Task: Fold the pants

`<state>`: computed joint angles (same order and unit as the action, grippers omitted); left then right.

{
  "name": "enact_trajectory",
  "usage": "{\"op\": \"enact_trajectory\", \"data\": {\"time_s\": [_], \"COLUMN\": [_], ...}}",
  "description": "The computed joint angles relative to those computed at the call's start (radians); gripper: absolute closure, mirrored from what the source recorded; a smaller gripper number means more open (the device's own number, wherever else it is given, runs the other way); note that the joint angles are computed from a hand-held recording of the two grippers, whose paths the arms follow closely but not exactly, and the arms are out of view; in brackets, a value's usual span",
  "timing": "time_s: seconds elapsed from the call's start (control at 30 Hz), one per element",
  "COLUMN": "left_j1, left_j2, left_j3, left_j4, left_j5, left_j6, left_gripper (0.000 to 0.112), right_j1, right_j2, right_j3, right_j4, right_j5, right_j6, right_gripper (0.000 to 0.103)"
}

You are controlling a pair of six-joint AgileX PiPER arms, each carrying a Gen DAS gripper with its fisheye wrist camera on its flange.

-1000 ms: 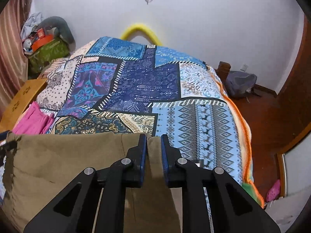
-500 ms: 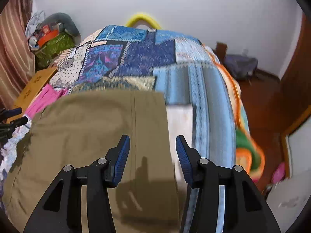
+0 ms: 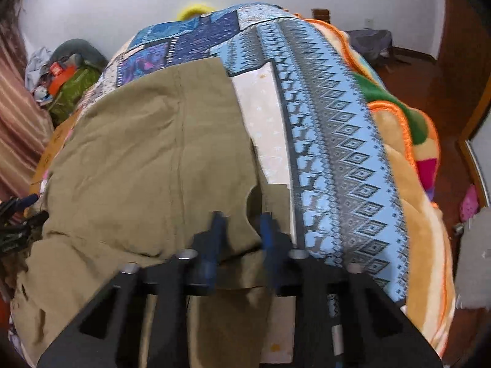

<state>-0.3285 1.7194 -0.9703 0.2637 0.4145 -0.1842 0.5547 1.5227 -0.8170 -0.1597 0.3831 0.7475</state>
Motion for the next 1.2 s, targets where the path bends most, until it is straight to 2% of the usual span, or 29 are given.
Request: {"op": "enact_trajectory", "data": {"time_s": [0.07, 0.2, 0.3, 0.37, 0.5, 0.6, 0.67, 0.73, 0.77, 0.8, 0.87, 0.97, 1.1, 1.2], "left_j1": [0.013, 0.045, 0.014, 0.007, 0.017, 0.055, 0.081, 0.118, 0.139, 0.158, 0.199, 0.244, 0.257, 0.268], "left_j2": [0.001, 0.017, 0.014, 0.017, -0.025, -0.073, -0.106, -0.121, -0.121, -0.115, -0.084, -0.015, 0.095, 0.186], "left_j3": [0.010, 0.014, 0.027, 0.026, 0.051, 0.053, 0.045, 0.014, -0.008, -0.032, -0.096, -0.189, -0.295, -0.364], "left_j4": [0.018, -0.039, 0.125, 0.156, 0.142, -0.011, -0.040, -0.099, -0.139, -0.166, -0.242, -0.336, -0.336, -0.405], "left_j5": [-0.013, -0.025, -0.028, -0.023, -0.038, -0.032, -0.029, -0.024, -0.019, -0.011, 0.015, 0.049, 0.072, 0.117], "left_j6": [-0.035, -0.012, -0.177, -0.204, -0.135, 0.036, 0.058, 0.120, 0.160, 0.181, 0.235, 0.300, 0.301, 0.341], "left_gripper": [0.036, 0.035, 0.034, 0.034, 0.034, 0.035, 0.035, 0.035, 0.035, 0.035, 0.035, 0.035, 0.035, 0.035], "right_j1": [0.024, 0.097, 0.142, 0.159, 0.138, 0.126, 0.126, 0.133, 0.137, 0.137, 0.126, 0.066, 0.026, -0.004], "right_j2": [0.005, 0.038, 0.106, 0.130, 0.116, 0.063, 0.017, -0.031, -0.050, -0.069, -0.086, -0.051, 0.061, 0.175], "right_j3": [-0.011, -0.031, -0.076, -0.093, -0.098, -0.108, -0.114, -0.121, -0.125, -0.129, -0.151, -0.224, -0.338, -0.439], "right_j4": [-0.087, -0.399, -0.519, -0.552, -0.483, -0.404, -0.367, -0.380, -0.395, -0.413, -0.438, -0.340, -0.288, -0.237], "right_j5": [0.011, 0.074, 0.145, 0.172, 0.183, 0.245, 0.292, 0.327, 0.334, 0.333, 0.312, 0.245, 0.204, 0.187], "right_j6": [0.065, 0.325, 0.423, 0.464, 0.413, 0.305, 0.230, 0.204, 0.208, 0.215, 0.222, 0.113, 0.033, -0.044], "right_gripper": [0.088, 0.089, 0.090, 0.090, 0.087, 0.080, 0.080, 0.068, 0.055, 0.047, 0.046, 0.046, 0.046, 0.046]}}
